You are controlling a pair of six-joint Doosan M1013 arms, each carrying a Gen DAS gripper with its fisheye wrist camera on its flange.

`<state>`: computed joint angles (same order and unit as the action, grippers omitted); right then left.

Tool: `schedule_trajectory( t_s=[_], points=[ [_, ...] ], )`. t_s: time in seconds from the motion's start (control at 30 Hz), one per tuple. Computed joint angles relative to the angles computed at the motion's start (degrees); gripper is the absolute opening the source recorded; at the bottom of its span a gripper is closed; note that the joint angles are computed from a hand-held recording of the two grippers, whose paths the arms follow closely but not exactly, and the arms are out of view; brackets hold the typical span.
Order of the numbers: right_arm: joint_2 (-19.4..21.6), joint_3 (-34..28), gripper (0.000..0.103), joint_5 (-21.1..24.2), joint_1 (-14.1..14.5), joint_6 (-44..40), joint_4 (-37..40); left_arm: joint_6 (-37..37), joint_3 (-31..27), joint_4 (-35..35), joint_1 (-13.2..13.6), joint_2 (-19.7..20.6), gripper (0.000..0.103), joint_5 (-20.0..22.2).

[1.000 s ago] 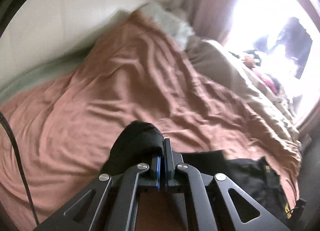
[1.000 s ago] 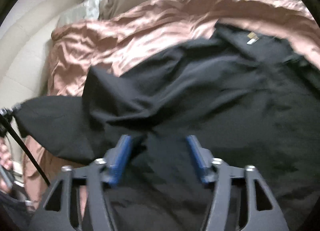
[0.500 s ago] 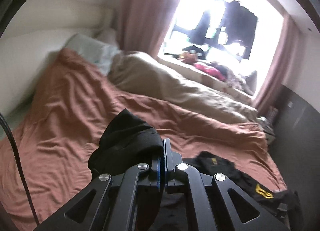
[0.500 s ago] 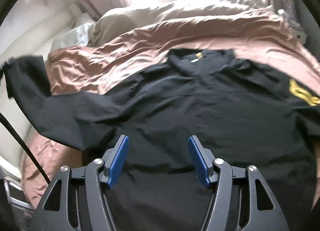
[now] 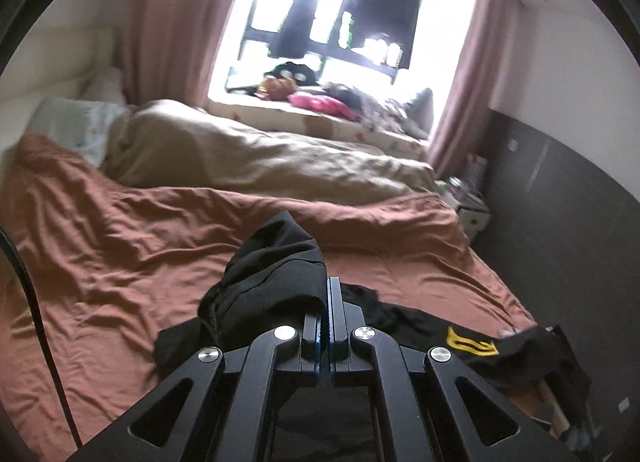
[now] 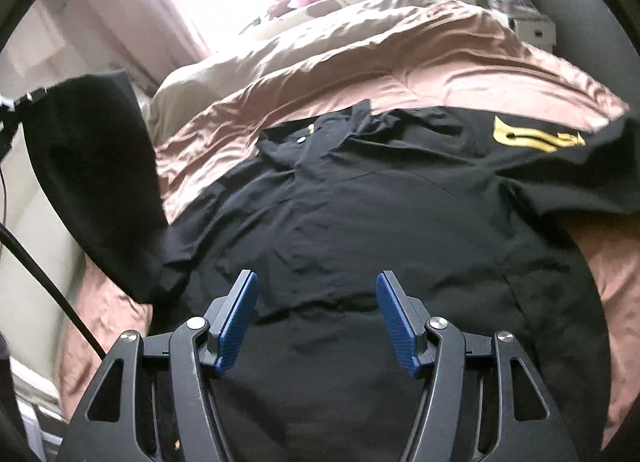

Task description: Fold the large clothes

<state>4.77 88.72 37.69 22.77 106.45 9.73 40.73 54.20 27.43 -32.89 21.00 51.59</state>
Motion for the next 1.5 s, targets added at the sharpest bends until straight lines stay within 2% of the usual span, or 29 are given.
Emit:
schedule_trajectory(
  t_s=[0.07,0.17,0.27,0.33,0.43,0.5,0.53,0.57,0.6,0.63,0.67,0.8,0.87,0.93,1.03,1.17,1.33,1.5],
  points=[
    [-0.2,0.4,0.06,-0.3,-0.5,2.5,-2.1,2.3,-2.3,-2.7,-0.4,1.9,0.001,-0.2],
    [0.1,0.7,0.06,-0.5,-1.6,3.1,-0.9,5.6,-4.9,-6.0,-0.9,4.2,0.001,-0.7],
    [0.1,1.3,0.06,-0.9,-1.8,7.6,-4.5,9.1,-7.6,-10.6,-1.2,6.8,0.001,-0.9],
    [0.4,1.2,0.06,-0.7,-2.6,8.2,-3.8,11.4,-9.0,-13.6,-1.4,8.4,0.001,-0.9],
    [0.4,1.4,0.06,-0.4,-3.2,10.1,-3.4,15.5,-11.9,-17.8,-1.8,11.4,0.002,0.7],
    [0.6,0.9,0.06,-0.2,-3.4,11.0,-4.0,20.2,-15.3,-21.7,-2.2,14.1,0.003,4.3],
    [0.5,0.9,0.06,-0.2,-3.5,11.6,-4.3,21.4,-17.3,-23.3,-2.2,15.5,0.01,6.9],
    [0.5,0.9,0.06,-0.4,-3.8,11.6,-3.9,22.7,-19.8,-26.0,-2.2,17.4,0.025,10.1],
    [0.4,1.0,0.061,-0.4,-4.0,11.6,-3.7,23.2,-20.6,-27.9,-2.0,18.1,0.033,11.2],
    [0.3,1.0,0.061,-0.4,-4.0,12.5,-4.4,23.3,-20.5,-29.2,-1.9,18.3,0.048,11.4],
    [0.3,1.0,0.061,-0.5,-4.0,12.8,-4.7,22.9,-20.1,-30.0,-1.8,18.3,0.056,11.5],
    [0.2,1.1,0.061,-0.5,-3.9,12.5,-5.1,22.6,-16.1,-31.8,-1.2,16.3,0.061,9.6],
    [0.2,1.2,0.061,-0.7,-4.0,12.2,-5.1,22.6,-13.9,-32.2,-0.9,15.0,0.076,8.8],
    [0.0,1.3,0.061,-0.7,-4.0,11.9,-4.8,23.8,-12.4,-33.7,-0.6,14.1,0.082,8.8],
    [0.2,1.2,0.061,-1.1,-4.4,10.6,-4.3,25.4,-10.1,-34.9,-0.3,12.7,0.082,9.6],
    [0.1,1.1,0.061,-1.3,-3.8,10.3,-5.2,28.3,-3.8,-39.3,0.7,9.6,0.084,9.6],
    [0.5,0.8,0.061,-1.5,-3.1,8.6,-4.4,31.2,0.9,-41.0,1.0,7.3,0.087,10.5],
    [1.1,0.3,0.061,-1.3,-2.4,7.1,-4.2,28.6,6.6,-35.6,1.2,3.1,0.087,8.1]
  ],
)
